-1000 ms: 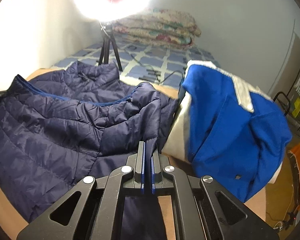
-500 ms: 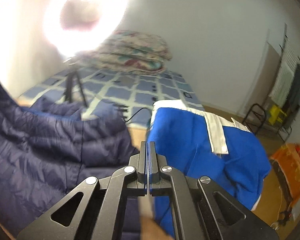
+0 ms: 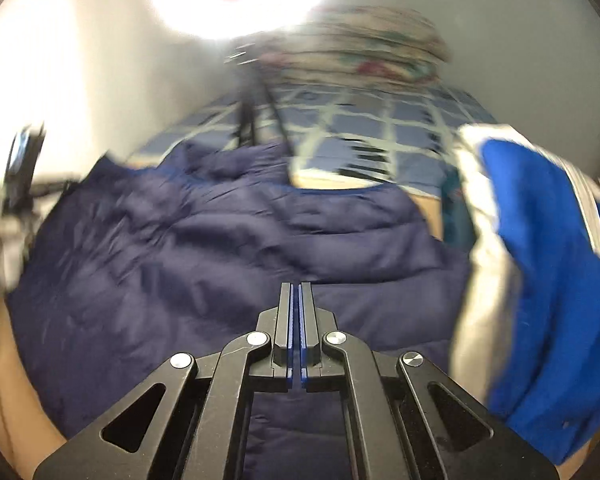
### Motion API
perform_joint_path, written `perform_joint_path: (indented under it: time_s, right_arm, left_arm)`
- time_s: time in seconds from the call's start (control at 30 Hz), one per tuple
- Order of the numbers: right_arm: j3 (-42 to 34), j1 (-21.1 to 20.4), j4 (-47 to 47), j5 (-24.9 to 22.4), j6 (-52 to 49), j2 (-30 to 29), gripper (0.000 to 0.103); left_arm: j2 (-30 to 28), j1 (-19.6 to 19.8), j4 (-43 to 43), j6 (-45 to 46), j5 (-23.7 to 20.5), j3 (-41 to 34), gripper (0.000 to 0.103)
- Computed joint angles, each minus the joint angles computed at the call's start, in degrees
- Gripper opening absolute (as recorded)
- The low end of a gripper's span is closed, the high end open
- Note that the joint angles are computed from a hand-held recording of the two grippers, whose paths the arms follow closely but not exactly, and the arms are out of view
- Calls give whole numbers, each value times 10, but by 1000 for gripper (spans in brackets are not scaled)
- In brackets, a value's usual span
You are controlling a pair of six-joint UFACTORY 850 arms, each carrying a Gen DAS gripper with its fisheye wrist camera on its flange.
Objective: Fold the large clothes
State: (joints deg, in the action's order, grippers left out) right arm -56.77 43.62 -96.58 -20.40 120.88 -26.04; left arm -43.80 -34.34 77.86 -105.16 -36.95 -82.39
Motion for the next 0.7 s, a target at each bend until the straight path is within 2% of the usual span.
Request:
perform_joint_path:
  time_s: [0.07, 0.1, 0.17, 0.23, 0.33, 0.37, 0.4, 0.43, 0.53, 0.6, 0.7]
  right_arm:
    - [-34, 13, 85, -28, -114, -30, 5]
    - [-47, 13, 115, -36, -148, -42, 5]
    - [-74, 11, 192, -64, -230, -68, 5]
    - [-94, 6, 245, -95, -287, -91, 5]
    - [-106, -2, 290, -158, -306, -112, 5]
    - [-107, -9, 309, -181, -293, -117, 5]
    - [-101, -15, 316, -186, -279, -117, 5]
    - [-96, -21, 330, -191, -266, -117, 0]
    - [-94, -19, 335, -204, -266, -116, 0]
    - [-92, -14, 333, -208, -274, -110, 2]
    - [-57, 0, 296, -194, -230, -73, 5]
  left_arm:
    - [28, -15, 50, -49, -21, 33, 37]
    - [41, -22, 65, -61, -17, 47, 37]
    - [75, -42, 112, -101, 38, 88, 37]
    - [87, -62, 131, -98, 108, 106, 37]
    - [64, -86, 132, -82, 170, 92, 37]
    - [47, -89, 114, -58, 179, 73, 37]
    - [30, -92, 85, -25, 178, 57, 37]
    - [4, -95, 48, 18, 165, 32, 37]
    - [-40, -95, 15, 49, 134, -4, 39]
    - [-42, -88, 12, 48, 145, -6, 39]
    - [-28, -98, 0, 53, 113, 1, 39]
